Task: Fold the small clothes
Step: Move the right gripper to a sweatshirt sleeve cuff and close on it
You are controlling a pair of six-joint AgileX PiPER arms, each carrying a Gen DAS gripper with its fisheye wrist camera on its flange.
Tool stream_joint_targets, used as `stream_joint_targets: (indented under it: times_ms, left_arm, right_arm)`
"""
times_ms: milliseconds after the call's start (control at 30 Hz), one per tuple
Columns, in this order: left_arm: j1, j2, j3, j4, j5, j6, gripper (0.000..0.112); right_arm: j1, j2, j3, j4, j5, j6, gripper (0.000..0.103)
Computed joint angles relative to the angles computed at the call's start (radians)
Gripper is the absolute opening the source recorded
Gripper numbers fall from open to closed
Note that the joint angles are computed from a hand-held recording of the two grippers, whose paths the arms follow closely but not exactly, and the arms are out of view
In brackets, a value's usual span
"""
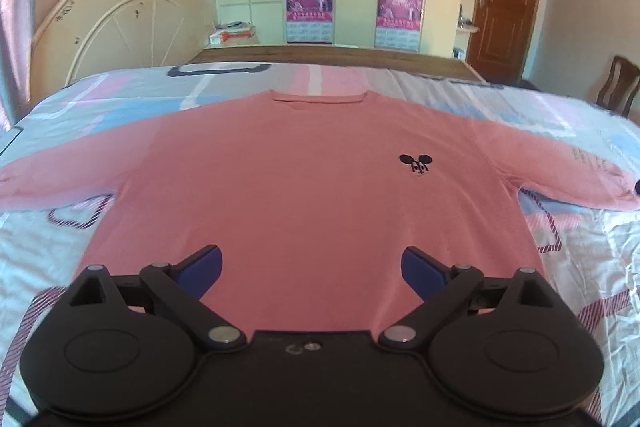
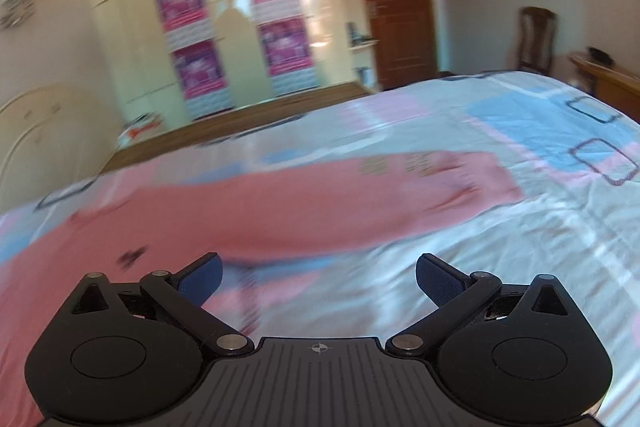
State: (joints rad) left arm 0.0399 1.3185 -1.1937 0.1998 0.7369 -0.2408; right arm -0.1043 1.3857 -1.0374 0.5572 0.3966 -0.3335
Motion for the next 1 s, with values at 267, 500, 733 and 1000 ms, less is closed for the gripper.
stream_joint_targets:
  times_ms: [267, 500, 733, 1000]
  left_arm:
    - [-0.116, 0.191, -0.155, 0.114, 0.032, -0.125, 0.091]
    - [-0.144, 0.316, -0.267, 0.148, 0.066, -0.147, 0.089]
    - [-0.139, 0.397, -0.335, 0.134, 0.091, -0.136, 0.089]
    - [-0.069, 0.427, -0.366, 0.118, 0.088, -0.079, 0.086]
  right_arm:
    - [-0.214, 0.305, -0.196, 0.251, 0.020, -0.191, 0.045]
    - [-0.292, 0.469, -0.301, 0.282, 0.044, -0.112, 0.038]
    - [-0.369, 0.560, -0.357, 0.556, 0.097, -0.323, 0.019]
    - [-0.329, 0.574, -0.432, 0.264, 0.050, -0.205, 0.008]
